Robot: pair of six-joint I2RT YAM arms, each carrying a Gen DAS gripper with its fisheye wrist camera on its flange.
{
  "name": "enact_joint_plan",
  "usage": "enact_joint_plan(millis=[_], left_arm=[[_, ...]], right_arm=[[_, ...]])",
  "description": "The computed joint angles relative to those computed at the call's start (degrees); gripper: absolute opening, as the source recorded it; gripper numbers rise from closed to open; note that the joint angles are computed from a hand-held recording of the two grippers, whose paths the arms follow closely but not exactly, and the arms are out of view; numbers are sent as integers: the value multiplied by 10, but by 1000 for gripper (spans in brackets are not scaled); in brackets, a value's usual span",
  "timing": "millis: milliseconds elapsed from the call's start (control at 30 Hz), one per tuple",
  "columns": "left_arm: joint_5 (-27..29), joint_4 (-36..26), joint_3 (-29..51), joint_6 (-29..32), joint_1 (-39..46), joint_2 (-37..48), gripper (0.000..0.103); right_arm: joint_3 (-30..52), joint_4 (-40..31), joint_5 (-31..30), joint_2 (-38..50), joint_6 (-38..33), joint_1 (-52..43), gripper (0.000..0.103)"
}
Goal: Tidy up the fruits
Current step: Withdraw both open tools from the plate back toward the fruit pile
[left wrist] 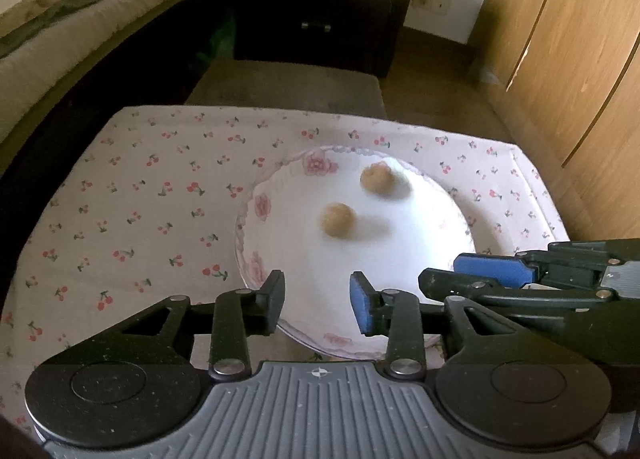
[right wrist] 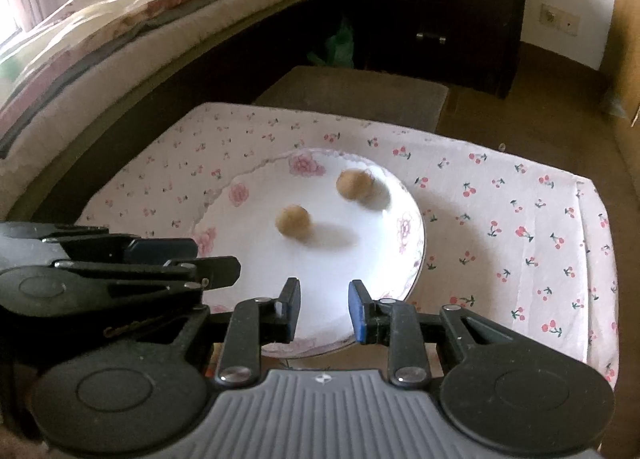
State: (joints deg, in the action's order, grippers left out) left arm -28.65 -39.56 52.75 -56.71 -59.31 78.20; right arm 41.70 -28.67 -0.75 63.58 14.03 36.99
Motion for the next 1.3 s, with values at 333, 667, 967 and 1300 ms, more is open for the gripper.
enact_joint_plan(millis=[333, 667, 967, 1300], left_arm=[[-15, -24, -5, -19, -20, -26, 49], [-37, -77, -21, -69, -60, -72, 49], [-45, -123, -40, -138, -116, -105, 50], [-34, -167, -71, -235, -193, -133, 50]], right_arm=[[4, -27, 12, -34, 19, 27, 28], [-8, -61, 34, -89, 61, 83, 28], [-29, -84, 59, -111, 108, 149, 28], [-40, -104, 71, -124, 149, 189, 28]])
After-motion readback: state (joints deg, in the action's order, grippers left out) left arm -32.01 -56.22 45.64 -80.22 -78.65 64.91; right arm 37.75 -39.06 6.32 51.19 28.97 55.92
